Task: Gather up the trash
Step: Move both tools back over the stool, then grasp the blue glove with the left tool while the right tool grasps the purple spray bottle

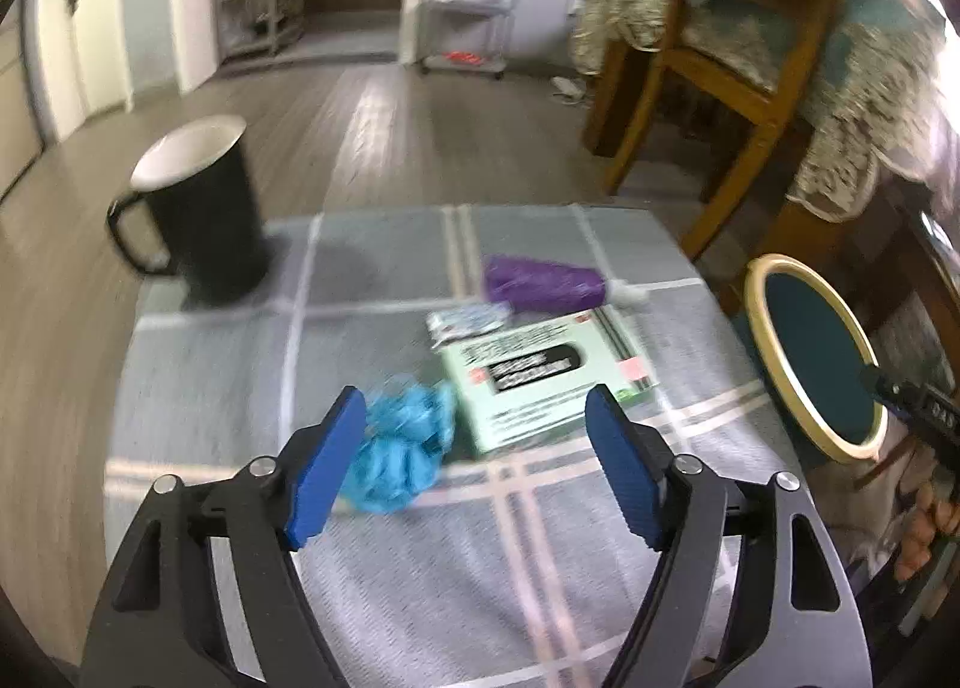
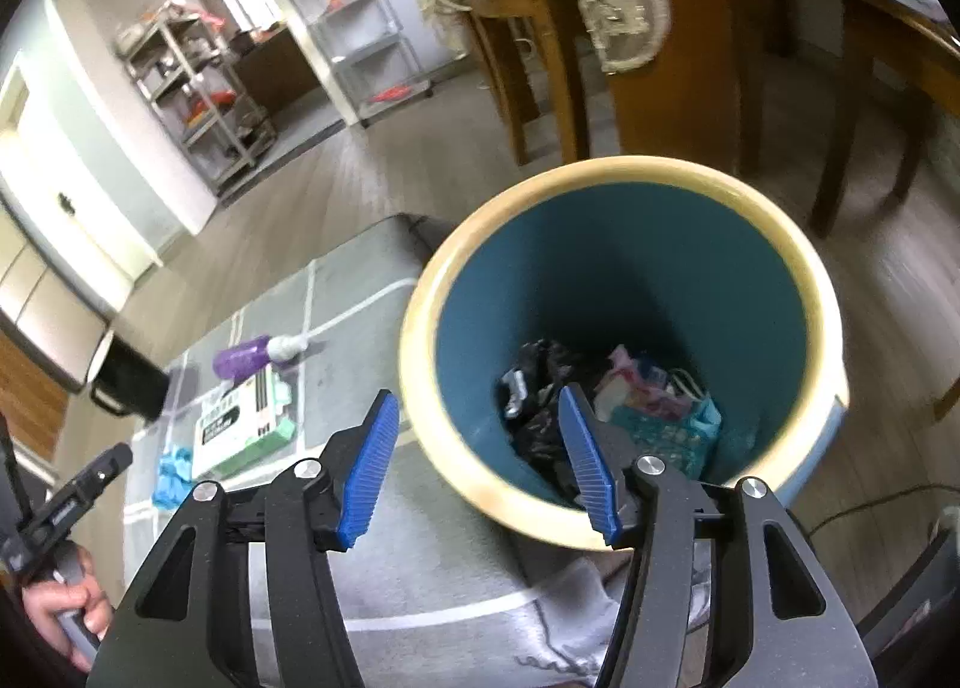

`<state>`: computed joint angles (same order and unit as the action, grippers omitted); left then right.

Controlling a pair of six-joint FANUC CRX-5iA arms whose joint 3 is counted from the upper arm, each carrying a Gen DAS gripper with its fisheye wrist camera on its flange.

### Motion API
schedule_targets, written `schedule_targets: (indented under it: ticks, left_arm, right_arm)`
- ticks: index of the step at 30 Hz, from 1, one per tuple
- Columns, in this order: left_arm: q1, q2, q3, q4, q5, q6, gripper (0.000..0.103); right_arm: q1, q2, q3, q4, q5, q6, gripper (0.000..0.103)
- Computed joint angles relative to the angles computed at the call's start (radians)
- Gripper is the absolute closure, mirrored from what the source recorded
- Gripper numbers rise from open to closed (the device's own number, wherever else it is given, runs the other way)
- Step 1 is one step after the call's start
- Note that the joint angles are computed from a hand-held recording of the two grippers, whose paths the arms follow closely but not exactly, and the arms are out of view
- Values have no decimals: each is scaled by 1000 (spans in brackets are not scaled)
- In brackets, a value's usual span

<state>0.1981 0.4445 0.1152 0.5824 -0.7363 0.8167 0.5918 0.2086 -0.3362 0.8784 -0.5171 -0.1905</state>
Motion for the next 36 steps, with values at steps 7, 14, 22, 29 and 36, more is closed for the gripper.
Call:
schedule_targets:
  ticks: [7, 14, 22, 29, 36]
  left_arm:
    - [5, 47, 75, -144, -21, 125, 28]
    - [-9, 126, 198, -274, -105, 247, 32]
    - [-13, 192, 288, -312, -184, 292, 54]
    - [9, 183, 265, -237, -183, 295, 70]
    - [30, 149, 202, -167, -111, 314, 70]
  right_arm:
    - [28, 49, 68, -89, 11, 144, 44]
    - [51, 82, 120, -170, 23, 284, 40]
    - [68, 119, 194, -306, 22, 463, 39]
    - [78, 179, 302, -421, -7, 617, 37]
    - [71, 280, 481, -505, -80, 781, 37]
